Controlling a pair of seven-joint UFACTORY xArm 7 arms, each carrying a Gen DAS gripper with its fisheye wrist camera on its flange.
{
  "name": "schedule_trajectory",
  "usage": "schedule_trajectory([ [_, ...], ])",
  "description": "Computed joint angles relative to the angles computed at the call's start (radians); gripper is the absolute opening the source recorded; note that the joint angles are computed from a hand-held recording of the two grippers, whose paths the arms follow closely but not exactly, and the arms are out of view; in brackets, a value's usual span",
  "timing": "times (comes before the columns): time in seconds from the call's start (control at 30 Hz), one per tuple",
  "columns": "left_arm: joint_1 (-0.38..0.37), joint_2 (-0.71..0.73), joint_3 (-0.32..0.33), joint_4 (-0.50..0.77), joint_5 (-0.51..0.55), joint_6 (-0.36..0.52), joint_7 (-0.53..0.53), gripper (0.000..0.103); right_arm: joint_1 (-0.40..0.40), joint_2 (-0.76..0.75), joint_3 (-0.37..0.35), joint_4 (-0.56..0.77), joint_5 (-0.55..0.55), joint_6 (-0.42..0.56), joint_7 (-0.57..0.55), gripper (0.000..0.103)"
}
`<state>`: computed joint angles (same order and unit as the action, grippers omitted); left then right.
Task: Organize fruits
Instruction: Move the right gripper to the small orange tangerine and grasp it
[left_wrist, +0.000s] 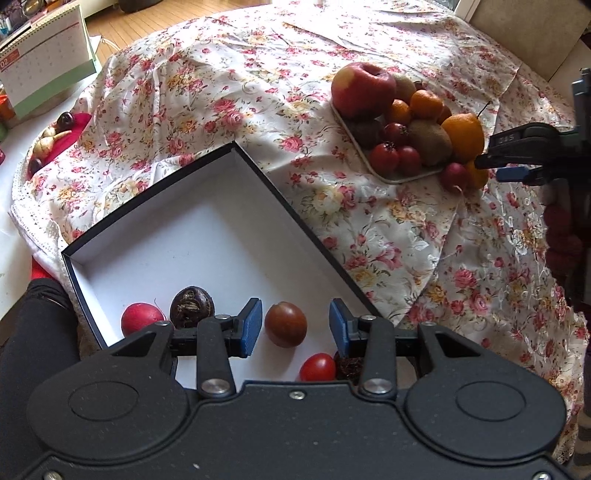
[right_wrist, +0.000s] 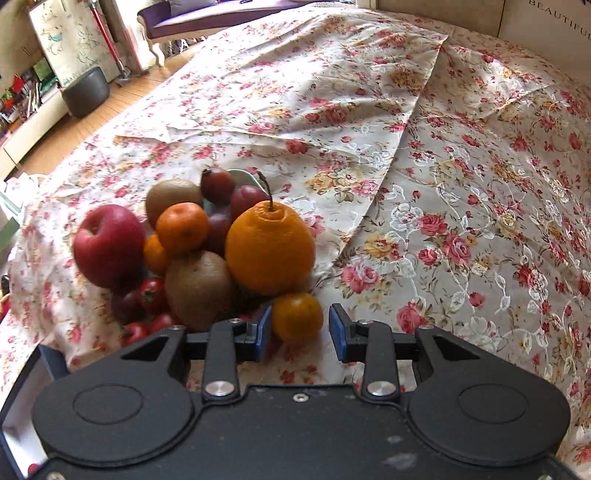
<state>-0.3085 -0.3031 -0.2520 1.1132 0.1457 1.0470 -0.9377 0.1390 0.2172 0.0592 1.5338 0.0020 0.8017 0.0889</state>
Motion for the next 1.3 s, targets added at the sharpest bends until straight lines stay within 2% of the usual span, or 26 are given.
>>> schedule_trajectory([
  [0.17,0.006,0.0,-0.023,0.009,0.064,0.005,-0.025,0.048,0.009,0.039,-0.001,0.024,-0.017,0.005,0.011,0.04],
  [0.23,0.004,0.006,-0.026,0.015,0.078,0.007,-0.027,0.048,0.016,0.04,-0.005,0.01,-0.036,-0.023,0.025,0.04],
  [0.47,-0.01,0.031,-0.036,0.034,0.122,-0.004,-0.017,0.048,-0.001,0.023,0.001,-0.017,-0.005,-0.033,-0.022,0.038],
  [0.63,-0.025,0.073,-0.035,0.072,0.139,-0.021,-0.007,0.048,-0.026,-0.036,-0.005,-0.056,0.028,0.04,-0.066,0.038],
  [0.77,-0.052,0.177,-0.03,0.188,0.128,0.018,0.026,0.048,-0.057,-0.122,-0.018,-0.144,0.07,0.056,-0.11,0.038],
  [0.93,-0.118,0.361,-0.011,0.396,0.155,0.076,0.047,0.048,-0.09,-0.221,-0.04,-0.248,0.095,0.081,-0.159,0.038],
  [1.13,-0.194,0.567,0.054,0.634,0.128,0.089,0.063,0.048,-0.12,-0.308,-0.065,-0.345,0.147,0.065,-0.204,0.038],
  [1.3,-0.252,0.732,0.122,0.852,0.126,0.136,0.025,0.048,-0.136,-0.339,-0.08,-0.381,0.169,0.033,-0.215,0.038],
])
